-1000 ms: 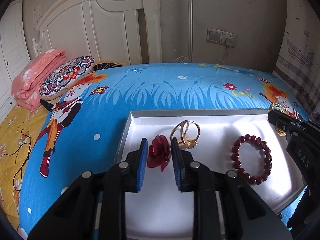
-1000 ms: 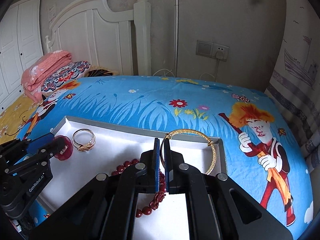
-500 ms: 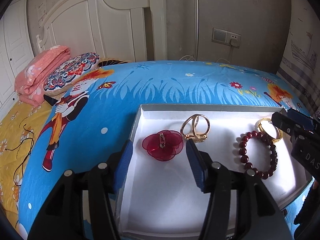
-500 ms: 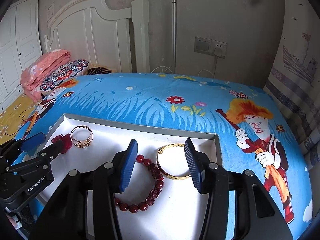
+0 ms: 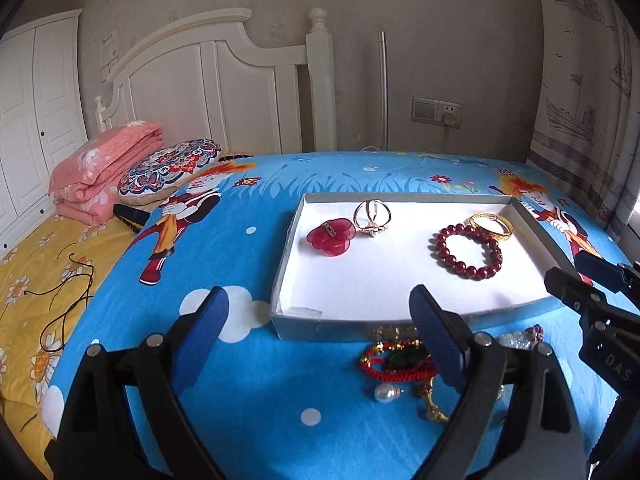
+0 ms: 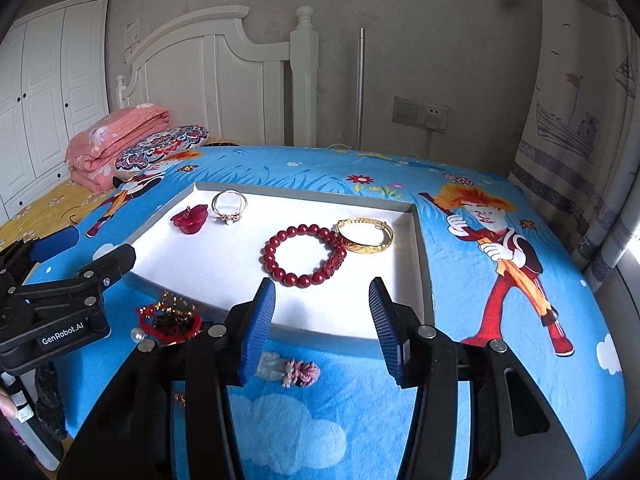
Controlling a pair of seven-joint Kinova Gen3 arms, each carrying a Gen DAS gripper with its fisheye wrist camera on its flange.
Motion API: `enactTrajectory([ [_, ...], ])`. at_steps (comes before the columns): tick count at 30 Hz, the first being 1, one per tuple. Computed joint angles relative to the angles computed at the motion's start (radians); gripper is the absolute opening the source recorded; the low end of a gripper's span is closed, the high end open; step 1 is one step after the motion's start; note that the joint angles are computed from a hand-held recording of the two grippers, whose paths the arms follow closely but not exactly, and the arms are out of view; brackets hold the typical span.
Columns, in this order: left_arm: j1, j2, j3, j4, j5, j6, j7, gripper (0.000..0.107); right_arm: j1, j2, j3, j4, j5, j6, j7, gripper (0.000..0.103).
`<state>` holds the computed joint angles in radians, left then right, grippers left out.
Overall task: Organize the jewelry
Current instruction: 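Lift both open tools back toward the remaining jewelry, then grasp a white pearl with the left tool while the right tool grasps another pearl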
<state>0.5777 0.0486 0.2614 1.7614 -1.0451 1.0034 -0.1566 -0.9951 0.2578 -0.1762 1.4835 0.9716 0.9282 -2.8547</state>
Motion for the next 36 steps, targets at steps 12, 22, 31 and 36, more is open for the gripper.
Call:
enactTrajectory([
  [12,0.09,-0.038,0.09,0.187,-0.126,0.075,0.261,0.092,-0.057,-0.053,-0.084,0.217,0.145,-0.023,-0.218,0.047],
  [22,0.052,-0.053,0.078,0.223,-0.057,-0.009,0.246,0.089,-0.064,-0.037,-0.097,0.225,0.147,-0.059,-0.173,0.046],
  [31,0.037,-0.039,0.062,0.197,-0.021,-0.015,0.204,0.079,-0.088,-0.006,-0.074,0.204,0.191,-0.059,-0.18,0.038],
  [36,0.017,-0.042,0.05,0.189,0.005,-0.047,0.176,0.074,-0.094,0.006,-0.066,0.204,0.222,-0.083,-0.176,0.02],
])
